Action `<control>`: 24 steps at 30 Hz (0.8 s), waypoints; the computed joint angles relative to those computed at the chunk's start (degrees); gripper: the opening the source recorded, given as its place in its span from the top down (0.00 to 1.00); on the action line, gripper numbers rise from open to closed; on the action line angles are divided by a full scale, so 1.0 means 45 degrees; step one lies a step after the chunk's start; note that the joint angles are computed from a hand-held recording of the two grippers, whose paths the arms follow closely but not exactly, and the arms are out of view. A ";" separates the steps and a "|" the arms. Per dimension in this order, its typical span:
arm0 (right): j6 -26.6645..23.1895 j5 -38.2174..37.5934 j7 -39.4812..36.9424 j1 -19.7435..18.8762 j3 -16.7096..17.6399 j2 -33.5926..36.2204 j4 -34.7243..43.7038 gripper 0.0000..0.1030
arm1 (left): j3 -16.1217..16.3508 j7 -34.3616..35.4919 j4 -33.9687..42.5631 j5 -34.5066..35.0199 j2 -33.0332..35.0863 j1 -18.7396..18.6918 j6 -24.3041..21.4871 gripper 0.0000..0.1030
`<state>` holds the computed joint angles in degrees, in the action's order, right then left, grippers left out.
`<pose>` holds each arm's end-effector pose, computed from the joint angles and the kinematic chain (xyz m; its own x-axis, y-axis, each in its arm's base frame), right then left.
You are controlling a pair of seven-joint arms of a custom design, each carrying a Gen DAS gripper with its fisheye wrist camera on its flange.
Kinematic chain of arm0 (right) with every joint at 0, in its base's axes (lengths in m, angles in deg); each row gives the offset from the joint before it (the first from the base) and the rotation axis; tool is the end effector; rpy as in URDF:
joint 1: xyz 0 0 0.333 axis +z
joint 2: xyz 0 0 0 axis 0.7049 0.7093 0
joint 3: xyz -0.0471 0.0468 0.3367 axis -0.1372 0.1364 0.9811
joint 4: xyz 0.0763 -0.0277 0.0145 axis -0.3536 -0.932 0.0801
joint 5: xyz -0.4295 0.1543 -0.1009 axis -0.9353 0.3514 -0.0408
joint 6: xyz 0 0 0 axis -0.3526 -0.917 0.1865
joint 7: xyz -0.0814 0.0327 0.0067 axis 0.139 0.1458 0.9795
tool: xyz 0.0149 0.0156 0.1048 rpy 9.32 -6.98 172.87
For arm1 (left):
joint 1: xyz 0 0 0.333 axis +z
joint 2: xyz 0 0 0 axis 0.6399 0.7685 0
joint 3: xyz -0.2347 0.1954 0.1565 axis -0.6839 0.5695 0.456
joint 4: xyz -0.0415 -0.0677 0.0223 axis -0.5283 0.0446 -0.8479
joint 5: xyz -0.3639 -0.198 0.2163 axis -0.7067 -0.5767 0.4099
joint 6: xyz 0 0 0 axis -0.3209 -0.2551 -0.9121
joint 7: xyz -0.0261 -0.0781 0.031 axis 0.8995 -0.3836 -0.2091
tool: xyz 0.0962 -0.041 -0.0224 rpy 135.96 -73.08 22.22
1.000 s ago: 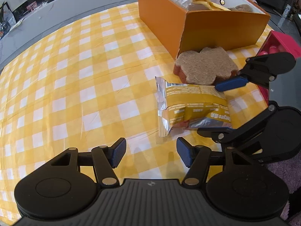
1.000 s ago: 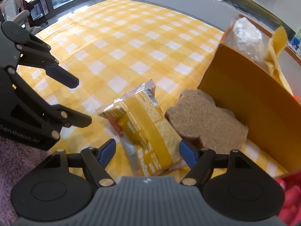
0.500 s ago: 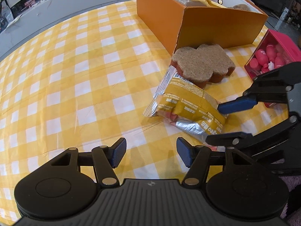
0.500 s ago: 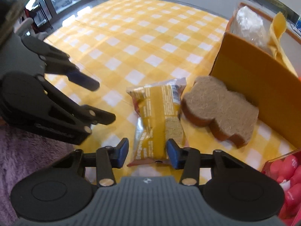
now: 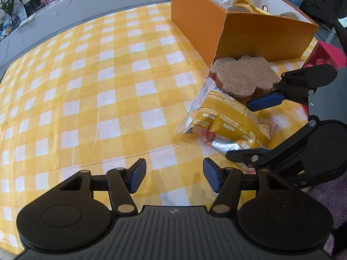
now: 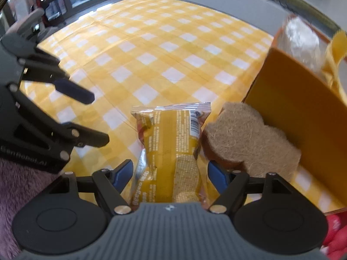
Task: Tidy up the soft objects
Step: 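Grasp the yellow snack packet with the right gripper and lift it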
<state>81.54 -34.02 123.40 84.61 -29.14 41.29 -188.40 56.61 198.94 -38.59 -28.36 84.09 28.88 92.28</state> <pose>0.5906 0.4537 0.2555 0.2402 -0.9697 -0.0450 -0.8339 -0.1824 -0.5209 0.6593 -0.3117 0.3353 -0.7301 -0.6833 -0.0081 -0.6170 0.6642 -0.4220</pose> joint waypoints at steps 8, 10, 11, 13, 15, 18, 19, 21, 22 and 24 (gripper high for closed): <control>0.0287 -0.0009 0.1128 0.0475 -0.0507 0.0329 0.0126 0.38 | 0.0159 -0.0202 0.0147 0.0482 0.0095 -0.0183 -0.0286 0.33; 0.0387 -0.0289 0.1746 0.0846 -0.0915 0.0374 0.0099 0.41 | 0.0156 -0.0201 0.0138 0.0541 0.0088 -0.0182 -0.0294 0.33; 0.0338 -0.0468 0.1945 0.1000 -0.1060 0.0378 0.0109 0.43 | 0.0163 -0.0219 0.0186 0.0578 0.0138 -0.0198 -0.0308 0.33; 0.0251 -0.0845 0.2208 0.1182 -0.1215 0.0333 0.0091 0.49 | 0.0144 -0.0210 0.0223 0.0579 0.0161 -0.0179 -0.0354 0.33; 0.0371 -0.1130 0.2440 0.1196 -0.1236 0.0226 -0.0022 0.56 | -0.0119 0.0285 0.0223 0.0160 0.0138 0.0085 -0.0442 0.33; 0.0308 -0.1404 0.2679 0.1198 -0.1182 -0.0020 -0.0215 0.59 | -0.0539 0.1402 -0.0055 -0.0668 -0.0093 0.0459 -0.0156 0.31; 0.0318 -0.1631 0.2860 0.1296 -0.1257 -0.0137 -0.0329 0.59 | -0.0612 0.1729 -0.0182 -0.0855 -0.0183 0.0506 0.0041 0.31; 0.0382 -0.2014 0.3225 0.1360 -0.1311 -0.0435 -0.0616 0.59 | -0.0877 0.2506 -0.0452 -0.1461 -0.0406 0.0691 0.0381 0.30; 0.0442 -0.2186 0.3455 0.1364 -0.1326 -0.0621 -0.0801 0.59 | -0.1107 0.3081 -0.0531 -0.1980 -0.0489 0.0881 0.0434 0.29; 0.0509 -0.2342 0.3896 0.1222 -0.1226 -0.1077 -0.1231 0.59 | -0.1551 0.4379 -0.0669 -0.3141 -0.0666 0.1235 0.0502 0.28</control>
